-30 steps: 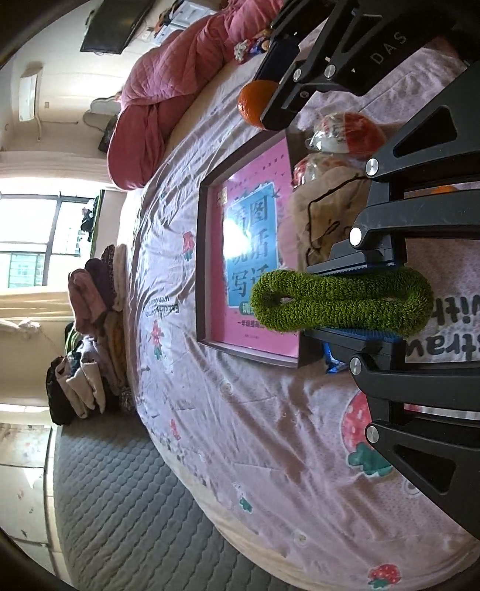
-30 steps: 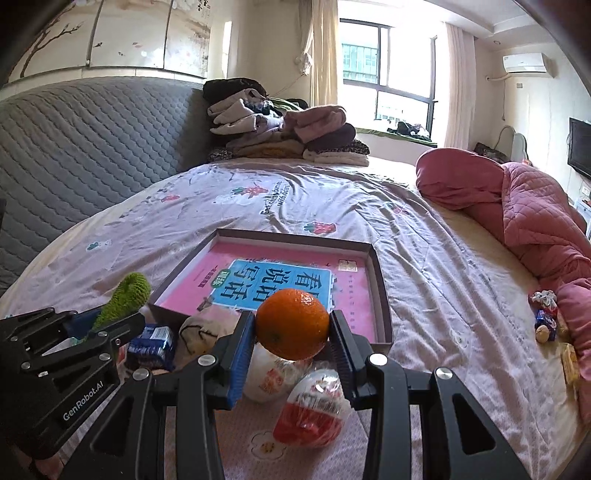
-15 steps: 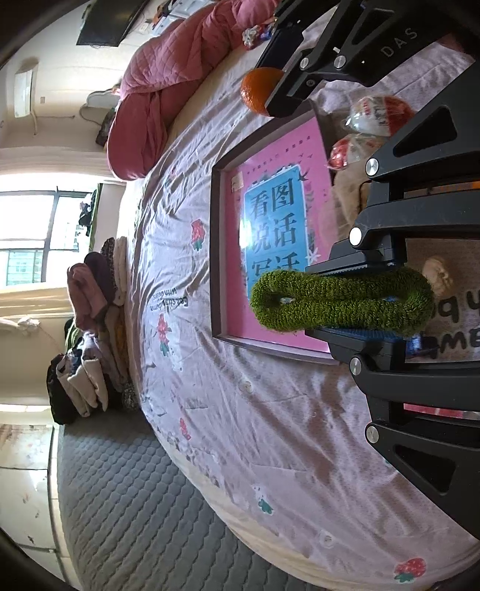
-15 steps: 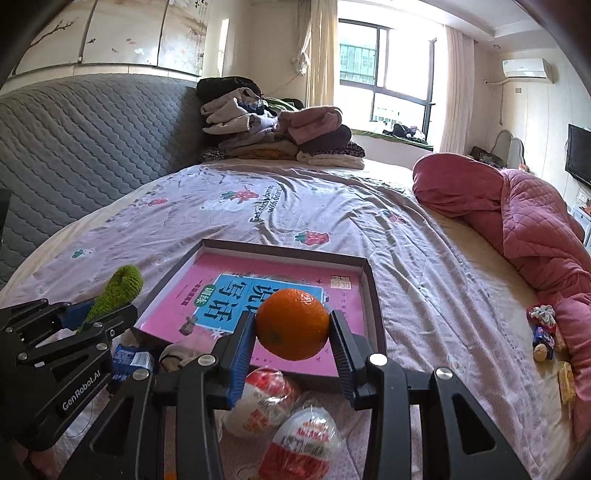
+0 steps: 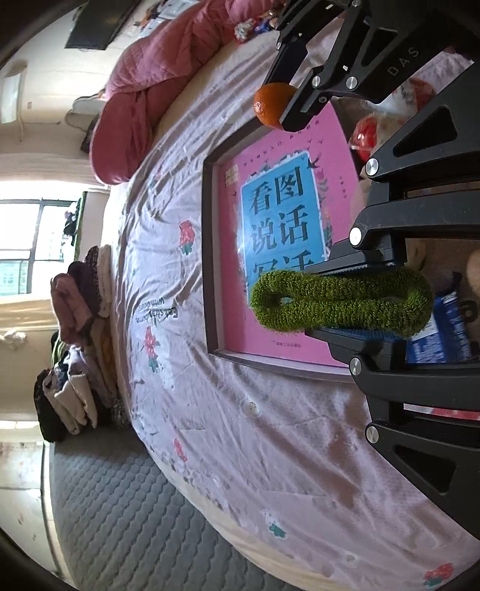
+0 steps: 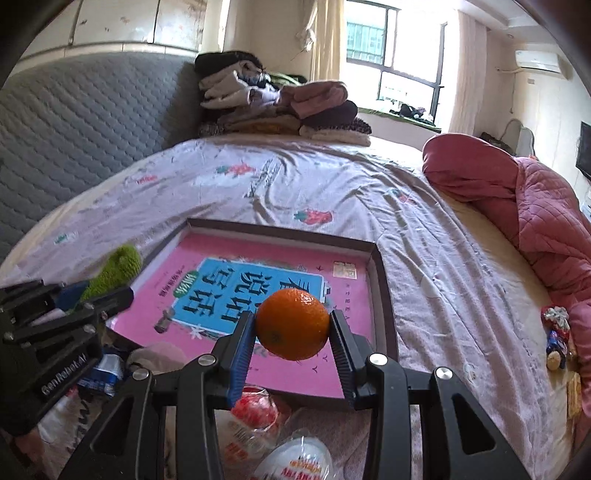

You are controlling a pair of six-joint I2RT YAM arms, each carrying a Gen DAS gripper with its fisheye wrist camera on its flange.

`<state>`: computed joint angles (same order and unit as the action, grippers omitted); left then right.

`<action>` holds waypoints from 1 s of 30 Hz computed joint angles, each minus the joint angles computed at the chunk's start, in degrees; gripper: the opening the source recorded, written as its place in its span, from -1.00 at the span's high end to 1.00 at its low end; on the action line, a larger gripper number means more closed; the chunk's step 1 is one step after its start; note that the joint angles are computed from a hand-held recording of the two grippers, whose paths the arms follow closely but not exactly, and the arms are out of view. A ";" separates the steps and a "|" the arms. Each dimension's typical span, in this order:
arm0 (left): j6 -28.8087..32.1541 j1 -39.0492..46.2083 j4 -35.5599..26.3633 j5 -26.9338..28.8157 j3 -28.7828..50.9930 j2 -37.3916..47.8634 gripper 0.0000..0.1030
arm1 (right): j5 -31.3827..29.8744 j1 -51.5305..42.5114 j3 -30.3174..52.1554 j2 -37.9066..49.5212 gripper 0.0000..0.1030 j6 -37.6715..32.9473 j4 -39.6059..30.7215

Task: Organize objects
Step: 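Carry the green ring and the orange over the pink tray with both tools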

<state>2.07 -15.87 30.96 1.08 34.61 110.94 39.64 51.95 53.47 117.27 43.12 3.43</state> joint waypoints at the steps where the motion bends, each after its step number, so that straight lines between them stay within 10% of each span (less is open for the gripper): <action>1: 0.03 0.21 -0.50 0.27 1.10 1.02 0.54 | -1.00 -0.64 -0.03 0.51 0.21 -0.24 0.75; 30: 2.13 0.61 -17.75 2.88 22.47 18.51 0.42 | -14.21 -9.35 7.46 10.52 0.20 -4.82 -2.07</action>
